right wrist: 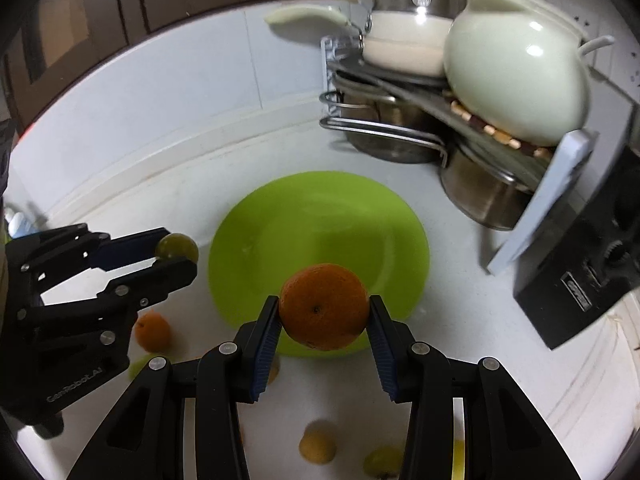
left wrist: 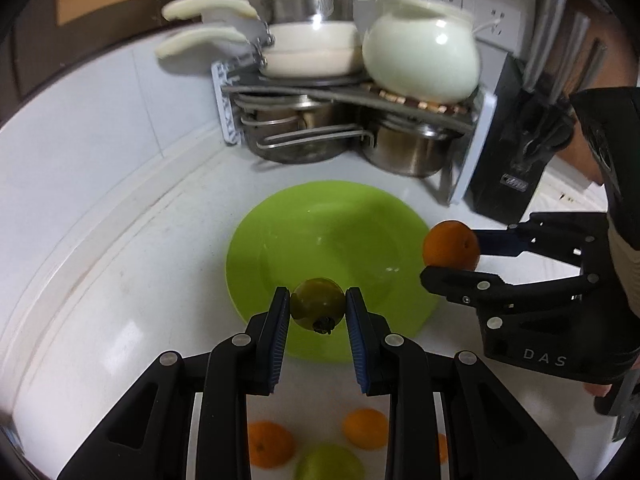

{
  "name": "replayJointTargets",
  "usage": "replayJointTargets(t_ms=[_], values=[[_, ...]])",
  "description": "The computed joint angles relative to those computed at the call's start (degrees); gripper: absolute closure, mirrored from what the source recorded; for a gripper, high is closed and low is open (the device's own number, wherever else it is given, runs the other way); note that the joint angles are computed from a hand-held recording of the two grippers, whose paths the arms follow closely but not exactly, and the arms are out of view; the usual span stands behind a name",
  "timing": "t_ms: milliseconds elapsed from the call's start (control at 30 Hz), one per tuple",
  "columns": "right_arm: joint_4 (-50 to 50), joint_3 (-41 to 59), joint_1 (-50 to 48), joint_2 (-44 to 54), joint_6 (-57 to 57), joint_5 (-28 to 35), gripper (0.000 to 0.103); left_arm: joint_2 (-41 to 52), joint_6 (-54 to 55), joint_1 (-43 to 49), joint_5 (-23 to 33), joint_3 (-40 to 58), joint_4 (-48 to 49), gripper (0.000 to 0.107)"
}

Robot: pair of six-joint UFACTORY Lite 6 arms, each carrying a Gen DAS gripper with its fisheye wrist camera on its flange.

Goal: Organize fruits
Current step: 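Carry both fruits over the green plate and open both tools to release them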

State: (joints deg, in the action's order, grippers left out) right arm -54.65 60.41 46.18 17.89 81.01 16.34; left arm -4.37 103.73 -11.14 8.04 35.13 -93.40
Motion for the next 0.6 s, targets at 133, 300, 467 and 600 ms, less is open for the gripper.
replayJointTargets(t_ms=[133,300,467,600], values=[[15.5,5.5,-3.6,5.7,-17.4,-1.1,0.059,9.7,-7.7,-0.1,-0.4,7.4,9.7,0.078],[31.9,11.8,-6.7,12.1,-34.9,-0.4,0.059,18.4,-24.0,-0.1,1.0,14.5,27.4,0.078],[39.6,15.0,-7.4,15.7,-43.2,1.1,0.059,23.0,-31.7,-0.3,2.0,18.2,35.7,0.078],[39.7,15.8,-7.4,17.0,-43.1,1.3,0.059,25.3,-34.1,0.3,3.0,19.9,38.3,0.078]])
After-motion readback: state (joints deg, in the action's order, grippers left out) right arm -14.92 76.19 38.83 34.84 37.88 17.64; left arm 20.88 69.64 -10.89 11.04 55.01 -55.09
